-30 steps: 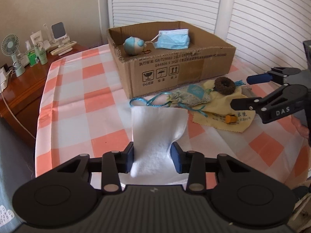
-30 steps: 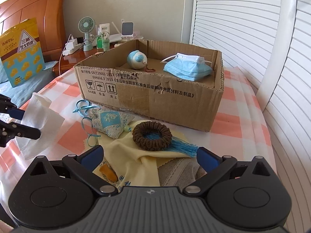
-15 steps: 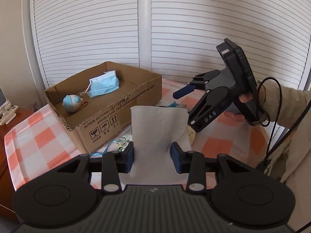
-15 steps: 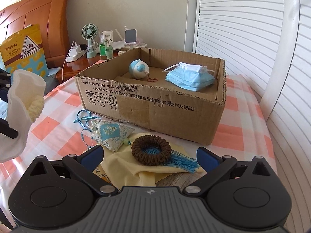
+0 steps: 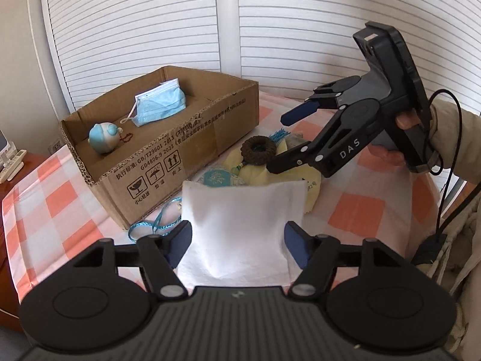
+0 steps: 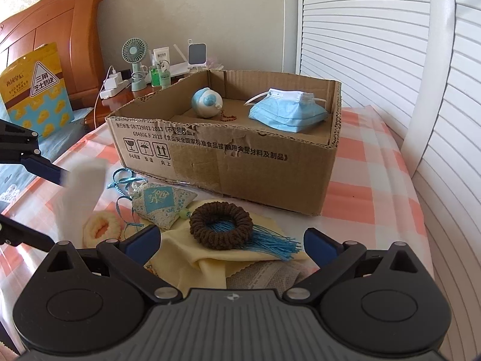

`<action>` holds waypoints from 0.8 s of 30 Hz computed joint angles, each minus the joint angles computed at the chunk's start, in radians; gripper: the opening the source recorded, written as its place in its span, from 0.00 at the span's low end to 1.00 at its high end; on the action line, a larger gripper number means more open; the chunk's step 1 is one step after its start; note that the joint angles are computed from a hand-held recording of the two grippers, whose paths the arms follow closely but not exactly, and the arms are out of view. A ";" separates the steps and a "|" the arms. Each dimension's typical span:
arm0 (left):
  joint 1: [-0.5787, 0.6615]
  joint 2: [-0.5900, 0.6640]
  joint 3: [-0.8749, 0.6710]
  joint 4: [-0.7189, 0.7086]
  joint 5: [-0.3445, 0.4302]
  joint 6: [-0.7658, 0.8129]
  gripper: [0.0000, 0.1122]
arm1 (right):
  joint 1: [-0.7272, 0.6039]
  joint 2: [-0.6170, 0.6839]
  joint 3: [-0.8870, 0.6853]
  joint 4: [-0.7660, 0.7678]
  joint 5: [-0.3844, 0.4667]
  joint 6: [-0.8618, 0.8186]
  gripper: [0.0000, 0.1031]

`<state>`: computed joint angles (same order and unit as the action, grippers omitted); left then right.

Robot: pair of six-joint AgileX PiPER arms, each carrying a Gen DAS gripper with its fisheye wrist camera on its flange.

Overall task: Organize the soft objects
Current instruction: 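Lower the towel flat onto the table and open the left gripper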

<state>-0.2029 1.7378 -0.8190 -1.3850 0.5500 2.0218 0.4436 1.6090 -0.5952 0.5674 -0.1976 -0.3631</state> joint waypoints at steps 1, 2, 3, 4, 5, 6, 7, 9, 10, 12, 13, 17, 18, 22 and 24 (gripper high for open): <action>0.002 0.005 -0.002 0.005 0.005 -0.002 0.62 | 0.000 -0.002 0.001 -0.002 0.001 0.003 1.00; 0.006 0.009 -0.003 0.012 0.012 -0.007 0.62 | -0.001 -0.002 0.002 0.001 0.001 0.002 1.00; 0.002 0.018 -0.008 0.020 0.008 -0.020 0.62 | -0.001 -0.003 0.003 0.004 0.002 -0.001 1.00; -0.006 0.020 -0.008 0.025 -0.011 -0.031 0.62 | 0.000 -0.004 0.005 0.005 0.004 -0.002 1.00; -0.025 0.022 -0.006 0.019 -0.052 -0.032 0.65 | 0.002 -0.006 0.005 0.016 0.005 -0.013 1.00; -0.048 0.021 0.004 -0.012 -0.102 -0.003 0.68 | 0.005 -0.007 0.006 0.031 0.004 -0.028 1.00; -0.064 0.024 0.013 -0.046 -0.140 0.028 0.75 | 0.007 -0.008 0.007 0.040 0.003 -0.037 1.00; -0.078 0.042 0.006 0.006 -0.167 -0.024 0.78 | 0.009 -0.010 0.007 0.065 0.003 -0.058 1.00; -0.082 0.053 0.000 0.053 -0.168 -0.064 0.78 | 0.010 -0.011 0.007 0.069 0.003 -0.061 1.00; -0.095 0.068 0.002 0.081 -0.193 -0.090 0.77 | 0.008 -0.012 0.006 0.069 0.004 -0.058 1.00; -0.085 0.070 0.010 0.039 -0.175 -0.056 0.73 | 0.007 -0.011 0.005 0.069 0.004 -0.058 1.00; -0.056 0.074 0.001 0.080 -0.109 -0.102 0.48 | 0.011 -0.008 0.001 0.109 0.007 -0.095 1.00; -0.053 0.072 0.001 0.092 -0.100 -0.109 0.46 | 0.015 -0.008 0.001 0.122 0.007 -0.108 1.00; -0.042 0.060 0.010 0.111 -0.073 -0.118 0.17 | 0.025 -0.015 0.003 0.163 0.007 -0.144 1.00; -0.042 0.056 0.021 0.094 -0.071 -0.103 0.14 | 0.033 -0.015 0.002 0.211 0.004 -0.187 1.00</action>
